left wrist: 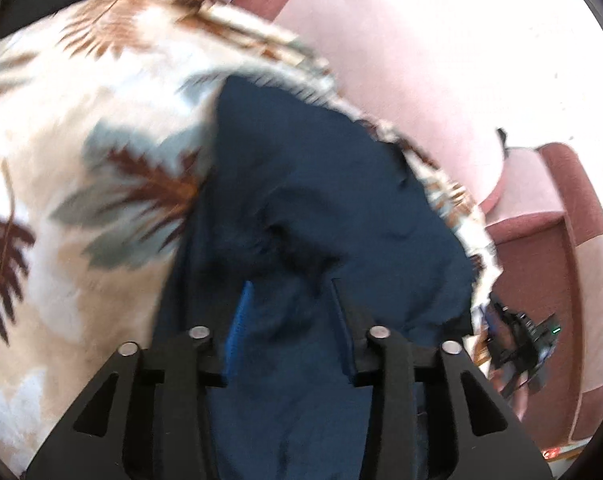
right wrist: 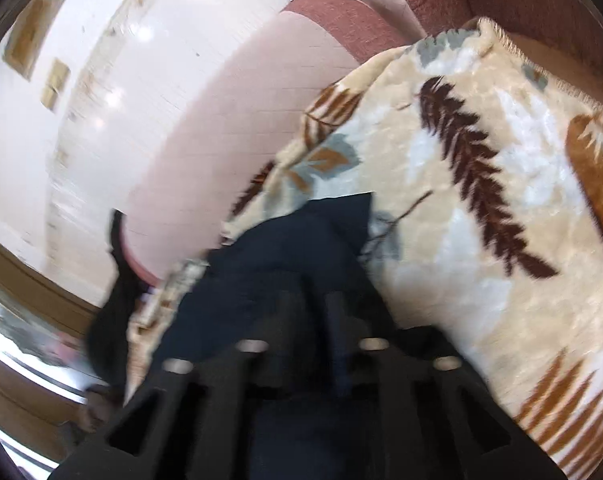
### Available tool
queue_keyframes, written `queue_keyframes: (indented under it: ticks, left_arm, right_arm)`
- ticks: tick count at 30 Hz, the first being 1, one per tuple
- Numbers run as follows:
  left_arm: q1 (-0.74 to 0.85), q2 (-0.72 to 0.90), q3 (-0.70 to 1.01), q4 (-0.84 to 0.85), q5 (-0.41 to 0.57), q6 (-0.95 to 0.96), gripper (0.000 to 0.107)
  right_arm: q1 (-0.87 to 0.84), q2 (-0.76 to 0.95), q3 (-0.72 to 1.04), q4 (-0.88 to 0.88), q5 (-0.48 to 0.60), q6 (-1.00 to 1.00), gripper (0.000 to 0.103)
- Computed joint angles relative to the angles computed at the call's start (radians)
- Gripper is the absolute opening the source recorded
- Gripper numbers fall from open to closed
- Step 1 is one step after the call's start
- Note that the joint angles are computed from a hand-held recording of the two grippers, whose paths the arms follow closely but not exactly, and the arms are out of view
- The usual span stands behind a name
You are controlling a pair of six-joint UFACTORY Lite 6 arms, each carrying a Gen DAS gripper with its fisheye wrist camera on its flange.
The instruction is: Fold large clothes
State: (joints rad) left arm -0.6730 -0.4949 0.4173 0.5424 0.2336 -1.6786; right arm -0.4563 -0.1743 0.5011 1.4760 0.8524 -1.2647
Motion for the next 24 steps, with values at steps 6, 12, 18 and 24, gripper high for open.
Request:
queue_keyframes:
  ticks: [6, 12, 18, 24]
  left_arm:
    - [0.088, 0.312, 0.302, -0.040, 0.091, 0.168, 0.045]
    - [0.098, 0.494, 0.362, -0.017, 0.131, 0.202, 0.045]
    - [-0.023, 0.633, 0.422, 0.150, 0.218, 0.049, 0.045]
    - [-0.235, 0.485, 0.350, 0.150, 0.348, -0.015, 0.046]
  right_arm:
    - [0.304, 0.105, 0.035, 0.090, -0.265, 0.010, 0.061]
    - [0.335, -0.128, -0.030, 0.112, -0.248, -0.137, 0.014]
    - [0.398, 0.144, 0.075, -0.056, -0.461, 0.030, 0.015]
    - [0.249, -0.223, -0.119, -0.094, -0.243, 0.017, 0.030]
